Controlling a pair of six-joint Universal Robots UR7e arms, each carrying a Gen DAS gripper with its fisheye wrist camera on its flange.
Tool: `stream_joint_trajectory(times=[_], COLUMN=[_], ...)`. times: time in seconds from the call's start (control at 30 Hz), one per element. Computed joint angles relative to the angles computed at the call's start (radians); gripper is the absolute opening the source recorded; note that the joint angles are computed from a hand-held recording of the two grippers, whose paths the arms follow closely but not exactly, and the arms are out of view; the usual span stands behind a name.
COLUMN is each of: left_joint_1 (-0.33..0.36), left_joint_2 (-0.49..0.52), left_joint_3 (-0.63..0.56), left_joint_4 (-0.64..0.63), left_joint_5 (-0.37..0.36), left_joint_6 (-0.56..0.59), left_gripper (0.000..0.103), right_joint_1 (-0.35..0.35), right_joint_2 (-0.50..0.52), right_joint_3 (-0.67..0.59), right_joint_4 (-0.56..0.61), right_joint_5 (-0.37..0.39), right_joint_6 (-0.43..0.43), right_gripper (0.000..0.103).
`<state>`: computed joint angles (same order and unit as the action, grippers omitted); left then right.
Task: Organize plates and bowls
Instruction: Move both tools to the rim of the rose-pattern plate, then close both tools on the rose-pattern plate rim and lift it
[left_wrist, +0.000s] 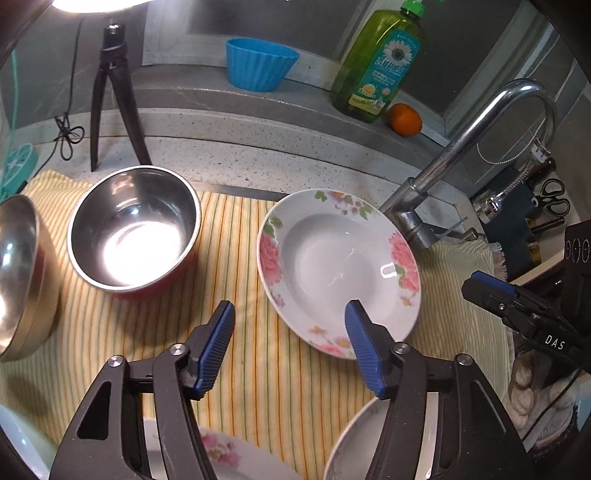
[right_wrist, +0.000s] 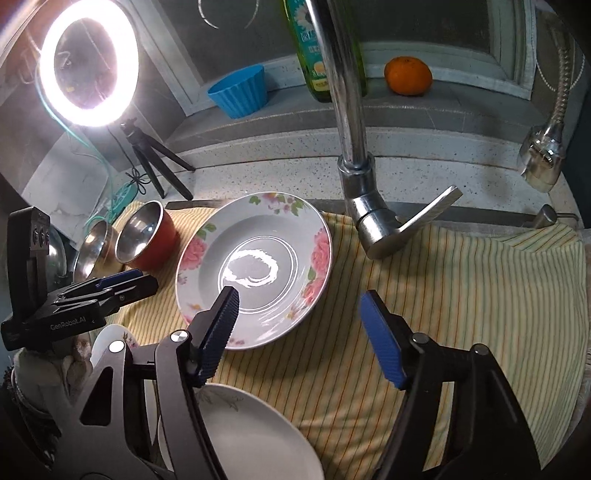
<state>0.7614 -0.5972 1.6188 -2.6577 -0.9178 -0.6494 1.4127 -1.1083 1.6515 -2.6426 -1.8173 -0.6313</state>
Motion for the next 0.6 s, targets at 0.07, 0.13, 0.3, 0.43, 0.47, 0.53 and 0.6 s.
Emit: stream_joint_trajectory(times=[0.07, 0.13, 0.3, 0.43, 0.47, 0.53, 0.6], left_joint_1=[0.014, 0.028, 0.052, 0.066, 0.070, 0.075, 0.079], left_joint_2=[0.011, 0.021, 0.038, 0.053, 0.053, 0.058, 0.067], left_joint_3=[-0.017, -0.030, -0.059, -0.084, -0.087, -0.095, -0.108], left_joint_4=[0.006, 0.007, 0.023, 0.035, 0.035, 0.035, 0.041], left_joint_5=[-0.010, -0.027, -0.045, -0.054, -0.057, -0.063, -0.066], left_joint_6=[0.007, 0.011, 0.011, 0.019, 0.020, 0.024, 0.029], left_gripper=[0.049, 0.048, 0.044, 0.043, 0.042, 0.036, 0.035], right_joint_1=[-0.002, -0.004, -0.014, -0.019, -0.018, -0.017, -0.016], right_joint_2=[0.021, 0.040, 0.085, 0.107, 0.111, 0.121, 0.131], right_joint_3=[-0.018, -0.035, -0.090, -0.123, -0.128, -0.138, -0.150], right_joint_4=[0.000, 0.002, 0.032, 0.053, 0.058, 0.062, 0.067], right_joint_5=[-0.013, -0.026, -0.039, -0.035, -0.036, -0.041, -0.046], right_joint_6=[0.004, 0.006, 0.031, 0.039, 0.039, 0.034, 0.033], right_gripper=[0.070, 0.064, 0.057, 0.051, 0.048, 0.048, 0.046])
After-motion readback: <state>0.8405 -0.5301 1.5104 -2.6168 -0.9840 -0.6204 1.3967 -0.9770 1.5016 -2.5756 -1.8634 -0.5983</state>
